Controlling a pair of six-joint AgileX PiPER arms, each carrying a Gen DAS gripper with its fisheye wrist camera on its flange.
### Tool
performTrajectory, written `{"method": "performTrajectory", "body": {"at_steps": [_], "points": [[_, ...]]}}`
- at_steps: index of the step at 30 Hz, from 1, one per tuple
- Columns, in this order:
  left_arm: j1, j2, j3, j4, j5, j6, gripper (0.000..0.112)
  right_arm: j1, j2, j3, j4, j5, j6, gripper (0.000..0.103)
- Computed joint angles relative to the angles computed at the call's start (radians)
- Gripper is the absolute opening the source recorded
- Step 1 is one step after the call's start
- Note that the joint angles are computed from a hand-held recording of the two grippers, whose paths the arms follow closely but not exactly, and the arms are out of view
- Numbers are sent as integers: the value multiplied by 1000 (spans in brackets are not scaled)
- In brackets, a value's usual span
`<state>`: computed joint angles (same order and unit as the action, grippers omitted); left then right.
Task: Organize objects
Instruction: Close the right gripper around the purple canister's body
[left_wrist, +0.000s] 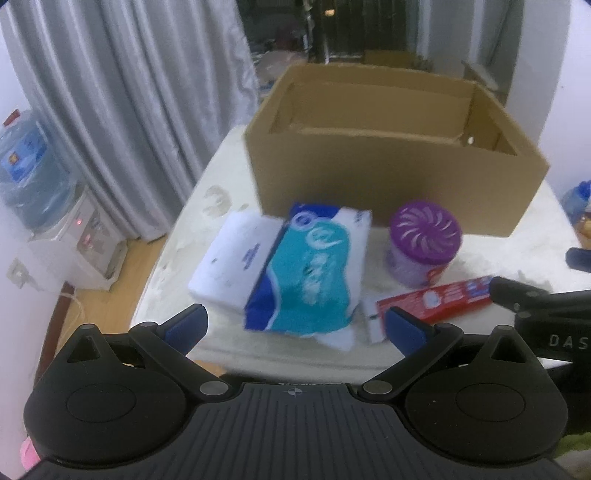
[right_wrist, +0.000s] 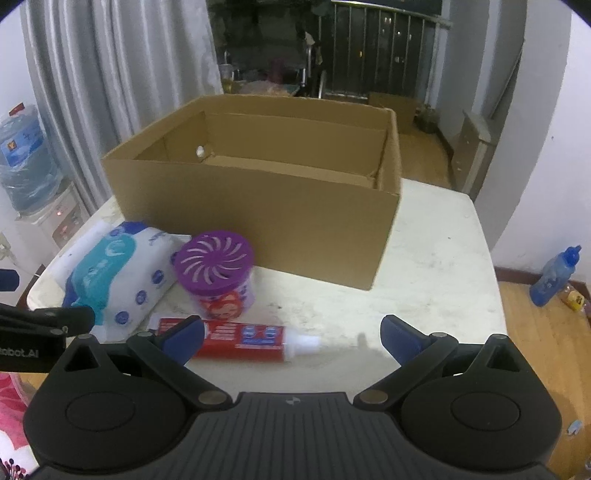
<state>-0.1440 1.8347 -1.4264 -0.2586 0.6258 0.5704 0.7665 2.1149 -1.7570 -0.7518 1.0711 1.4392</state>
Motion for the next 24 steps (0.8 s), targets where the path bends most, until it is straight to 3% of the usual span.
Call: {"method": "performTrajectory", "body": {"at_steps": [3, 8, 12, 16, 20, 24], "points": [[-16, -5, 10, -56, -23, 45, 102, -32, -33, 50, 37, -35, -22, 103], [-29, -9, 36, -232, -55, 182, 102, -84, -152, 234, 17, -185, 27, 103], [-26, 2, 48, -384, -54, 273, 102, -122, -268, 441, -148, -390, 150, 103], [-26, 0, 77, -515, -62, 368, 102, -166, -289, 467, -151, -443, 99, 103], [-49, -4, 121, -571, -135, 438, 102, -207, -303, 485, -207, -520, 148, 103], [-60, -2, 145, -605, -174, 504, 102, -254, -293, 483, -196, -641, 167, 103]]}}
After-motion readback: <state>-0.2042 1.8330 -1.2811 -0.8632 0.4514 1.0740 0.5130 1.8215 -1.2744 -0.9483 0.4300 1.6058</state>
